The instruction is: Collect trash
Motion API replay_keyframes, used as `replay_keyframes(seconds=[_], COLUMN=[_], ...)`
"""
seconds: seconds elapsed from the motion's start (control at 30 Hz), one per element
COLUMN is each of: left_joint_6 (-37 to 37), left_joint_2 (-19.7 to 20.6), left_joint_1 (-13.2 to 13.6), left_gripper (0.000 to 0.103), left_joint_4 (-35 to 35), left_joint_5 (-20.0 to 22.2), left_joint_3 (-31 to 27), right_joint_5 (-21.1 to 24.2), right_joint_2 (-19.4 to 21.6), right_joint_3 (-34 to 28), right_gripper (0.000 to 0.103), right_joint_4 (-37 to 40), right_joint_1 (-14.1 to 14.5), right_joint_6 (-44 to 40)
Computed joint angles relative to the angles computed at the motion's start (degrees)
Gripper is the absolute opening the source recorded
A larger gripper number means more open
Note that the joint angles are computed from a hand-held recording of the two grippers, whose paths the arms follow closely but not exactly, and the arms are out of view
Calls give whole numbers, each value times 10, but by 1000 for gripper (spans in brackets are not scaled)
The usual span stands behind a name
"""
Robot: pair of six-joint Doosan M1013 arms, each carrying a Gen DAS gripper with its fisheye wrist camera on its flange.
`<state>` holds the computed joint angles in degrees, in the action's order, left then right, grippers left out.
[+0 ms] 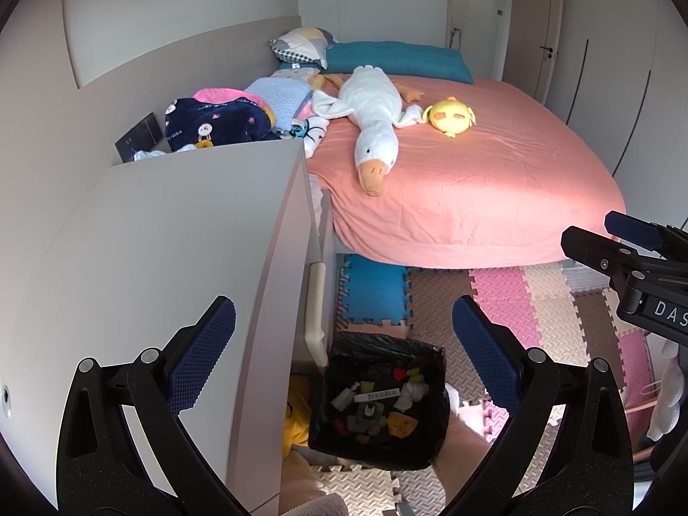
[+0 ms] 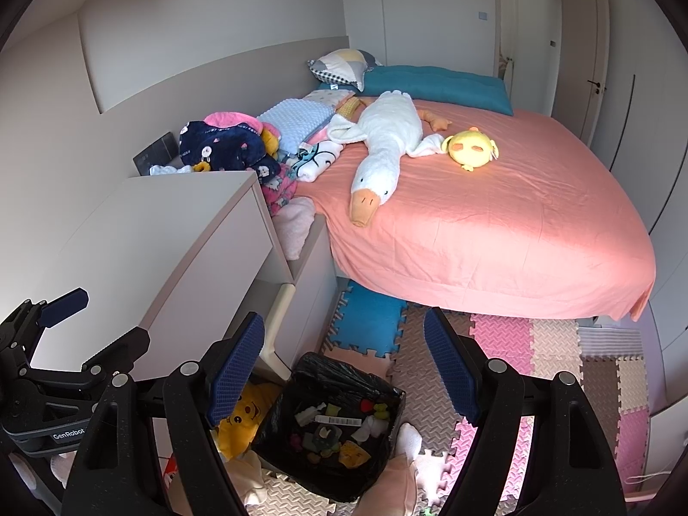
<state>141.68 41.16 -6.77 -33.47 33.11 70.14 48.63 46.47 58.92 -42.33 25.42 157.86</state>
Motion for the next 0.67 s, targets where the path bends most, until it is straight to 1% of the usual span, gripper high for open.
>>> replay_keyframes(seconds=[0.23, 0.3, 0.37, 0.67], left_joint_6=[-1, 5, 18, 6], left_joint_2=[0, -2, -5, -5], left_joint_1=[-1, -1, -2, -2], left_gripper=[97, 97, 97, 97], left_joint_4=[2, 0, -11, -1], left_joint_5=[0, -8, -23, -13], left_joint_3=[0, 4, 12, 12], right_joint_5=[0, 0, -1, -3], right_joint_2=[0, 0, -1, -2], right_joint_3=[0, -1, 1, 5], right_gripper=[77, 77, 77, 77], right_joint_4=[1, 1, 1, 1], right_joint_1=[0, 0, -1, -1], right_joint_6=[0, -1, 0, 2])
